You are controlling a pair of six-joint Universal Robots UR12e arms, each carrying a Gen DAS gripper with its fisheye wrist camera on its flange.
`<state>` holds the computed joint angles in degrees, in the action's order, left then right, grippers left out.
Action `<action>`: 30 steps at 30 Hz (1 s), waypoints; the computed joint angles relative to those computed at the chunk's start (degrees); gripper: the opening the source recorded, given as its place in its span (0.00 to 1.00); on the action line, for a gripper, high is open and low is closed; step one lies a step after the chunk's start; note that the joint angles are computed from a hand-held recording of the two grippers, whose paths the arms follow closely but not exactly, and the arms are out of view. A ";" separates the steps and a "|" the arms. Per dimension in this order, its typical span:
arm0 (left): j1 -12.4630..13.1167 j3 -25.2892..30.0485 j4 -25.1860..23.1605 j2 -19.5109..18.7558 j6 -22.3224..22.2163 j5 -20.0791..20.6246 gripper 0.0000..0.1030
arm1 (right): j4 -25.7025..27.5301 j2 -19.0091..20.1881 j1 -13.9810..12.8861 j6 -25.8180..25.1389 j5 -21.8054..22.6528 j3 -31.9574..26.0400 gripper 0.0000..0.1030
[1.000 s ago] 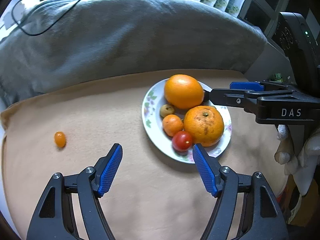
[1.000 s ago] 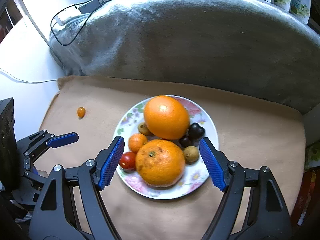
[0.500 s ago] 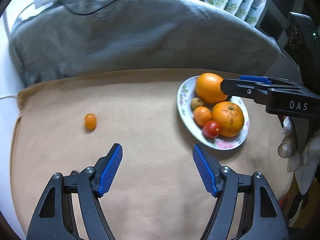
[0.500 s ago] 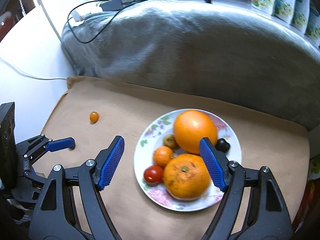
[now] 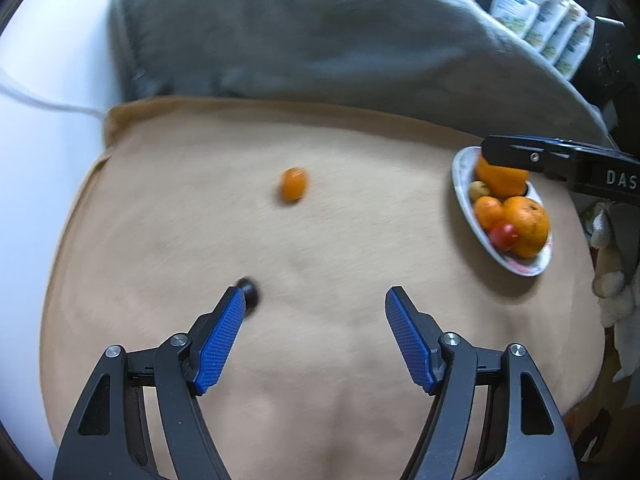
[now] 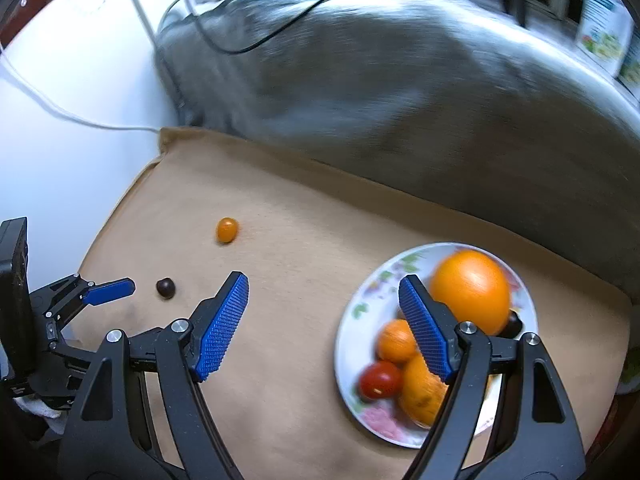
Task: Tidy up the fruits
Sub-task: 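Move both open grippers back to the dark cherry and small kumquat, then grasp the dark cherry with the left gripper while the right grasps the kumquat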
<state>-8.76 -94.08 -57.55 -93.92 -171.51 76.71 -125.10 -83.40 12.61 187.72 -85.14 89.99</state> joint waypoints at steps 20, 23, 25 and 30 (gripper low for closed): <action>4.59 -2.51 -1.10 -0.45 -5.39 -4.13 0.55 | 2.76 8.29 3.28 -6.09 3.63 -7.77 0.78; 4.66 -2.54 -1.27 -0.74 -5.19 -4.84 0.49 | 3.59 9.36 3.71 -7.06 3.85 -8.84 0.78; 4.59 -2.46 -1.40 -1.02 -5.22 -5.05 0.47 | 4.12 10.07 3.96 -7.64 4.00 -9.46 0.72; 4.57 -2.30 -1.63 -1.59 -5.37 -5.94 0.42 | 5.64 11.71 4.39 -8.51 4.14 -10.88 0.66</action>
